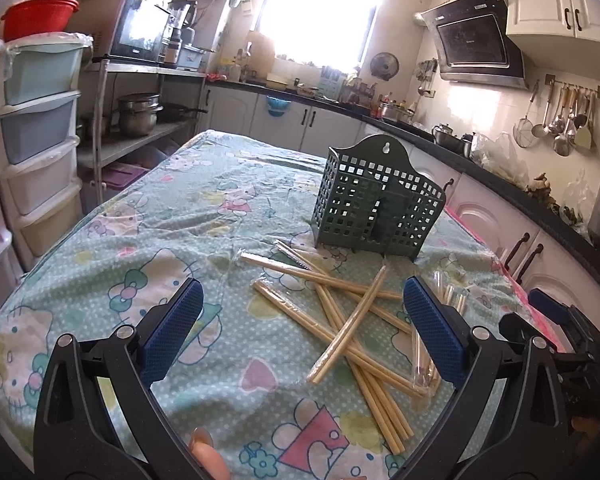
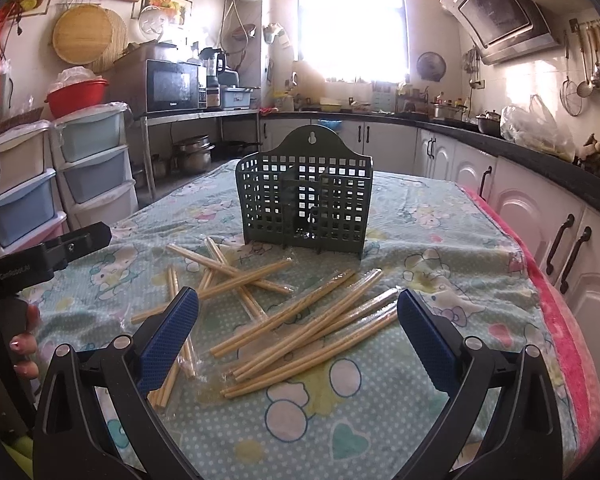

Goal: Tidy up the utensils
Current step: 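Lower both tools toward the wooden chopsticks beside the green caddy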

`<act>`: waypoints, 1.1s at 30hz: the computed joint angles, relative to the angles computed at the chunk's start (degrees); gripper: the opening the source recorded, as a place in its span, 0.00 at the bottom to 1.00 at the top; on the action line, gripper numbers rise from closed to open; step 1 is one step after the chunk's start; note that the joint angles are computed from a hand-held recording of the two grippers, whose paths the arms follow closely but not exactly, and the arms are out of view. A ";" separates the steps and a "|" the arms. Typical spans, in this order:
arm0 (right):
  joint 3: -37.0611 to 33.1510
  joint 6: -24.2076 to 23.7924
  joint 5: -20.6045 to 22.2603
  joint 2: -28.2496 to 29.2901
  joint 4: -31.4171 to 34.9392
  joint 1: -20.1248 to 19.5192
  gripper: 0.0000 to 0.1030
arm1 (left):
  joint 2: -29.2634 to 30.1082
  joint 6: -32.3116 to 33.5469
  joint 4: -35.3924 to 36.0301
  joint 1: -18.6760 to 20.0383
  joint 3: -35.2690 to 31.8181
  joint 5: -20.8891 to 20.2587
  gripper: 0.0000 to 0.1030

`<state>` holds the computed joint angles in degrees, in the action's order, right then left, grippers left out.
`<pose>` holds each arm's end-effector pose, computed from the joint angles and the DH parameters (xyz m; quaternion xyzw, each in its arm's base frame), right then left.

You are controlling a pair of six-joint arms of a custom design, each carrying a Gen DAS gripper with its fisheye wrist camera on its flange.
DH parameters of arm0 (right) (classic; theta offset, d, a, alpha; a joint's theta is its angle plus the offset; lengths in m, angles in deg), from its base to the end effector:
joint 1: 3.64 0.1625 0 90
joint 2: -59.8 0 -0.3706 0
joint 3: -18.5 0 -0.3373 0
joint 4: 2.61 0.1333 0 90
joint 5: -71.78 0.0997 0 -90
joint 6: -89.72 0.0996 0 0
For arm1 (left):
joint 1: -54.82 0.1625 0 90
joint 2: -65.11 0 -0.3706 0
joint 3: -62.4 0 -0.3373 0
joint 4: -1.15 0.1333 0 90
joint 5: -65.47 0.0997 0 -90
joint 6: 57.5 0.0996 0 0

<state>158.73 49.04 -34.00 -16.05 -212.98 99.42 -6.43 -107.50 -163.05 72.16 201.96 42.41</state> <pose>0.1875 -0.3380 0.2468 0.3378 -0.8093 0.4226 0.2287 -0.2641 -0.3181 0.1732 0.1345 0.8226 -0.5048 0.2248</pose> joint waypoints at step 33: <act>-17.68 7.30 -5.24 4.80 18.56 -3.55 0.94 | 4.92 12.49 -1.35 20.99 -17.12 -23.00 0.90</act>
